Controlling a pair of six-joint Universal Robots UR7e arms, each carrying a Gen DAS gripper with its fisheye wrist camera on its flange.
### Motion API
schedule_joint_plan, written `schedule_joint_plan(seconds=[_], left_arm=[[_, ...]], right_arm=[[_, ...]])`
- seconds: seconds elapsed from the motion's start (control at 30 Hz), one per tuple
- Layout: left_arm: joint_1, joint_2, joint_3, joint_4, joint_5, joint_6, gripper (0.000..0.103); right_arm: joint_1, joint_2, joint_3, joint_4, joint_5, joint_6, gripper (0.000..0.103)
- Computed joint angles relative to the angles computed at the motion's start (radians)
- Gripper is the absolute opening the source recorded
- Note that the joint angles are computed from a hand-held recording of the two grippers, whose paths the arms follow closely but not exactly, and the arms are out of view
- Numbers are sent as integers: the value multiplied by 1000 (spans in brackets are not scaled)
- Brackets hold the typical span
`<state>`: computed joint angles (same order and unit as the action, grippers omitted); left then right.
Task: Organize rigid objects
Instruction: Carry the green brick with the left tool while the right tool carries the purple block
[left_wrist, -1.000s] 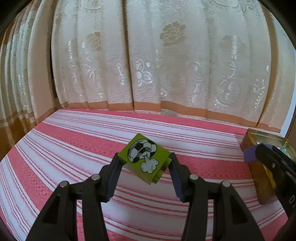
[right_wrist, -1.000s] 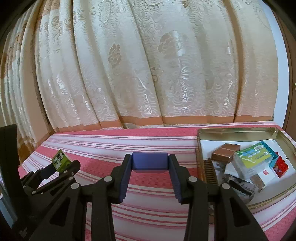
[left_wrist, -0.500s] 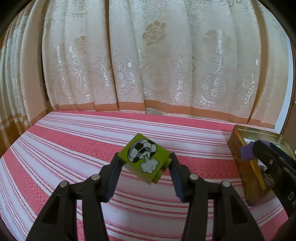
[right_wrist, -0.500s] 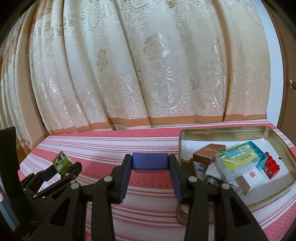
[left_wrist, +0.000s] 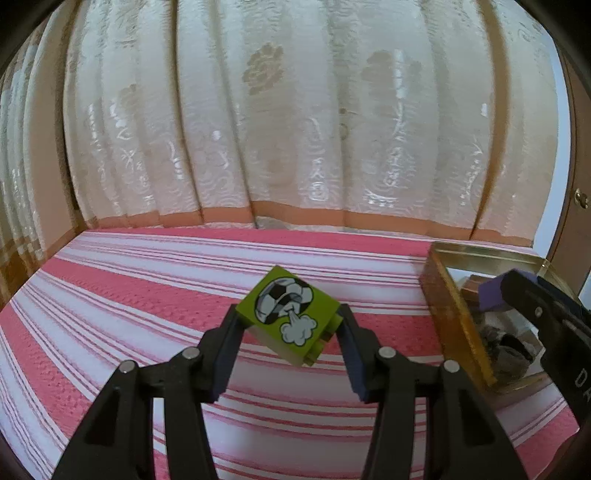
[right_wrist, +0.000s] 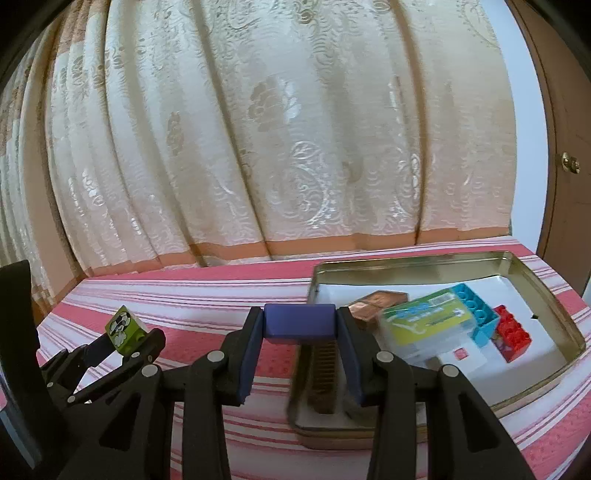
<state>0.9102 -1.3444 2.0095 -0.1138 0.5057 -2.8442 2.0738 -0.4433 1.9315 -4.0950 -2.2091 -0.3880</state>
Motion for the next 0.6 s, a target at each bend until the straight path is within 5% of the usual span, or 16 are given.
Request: schedule_joint_plan(seconds=[0.6], left_arm=[[-74,91,-7,-24,8,-18,50]], right_arm=[[-65,-82,81,-101,8,-25,43]])
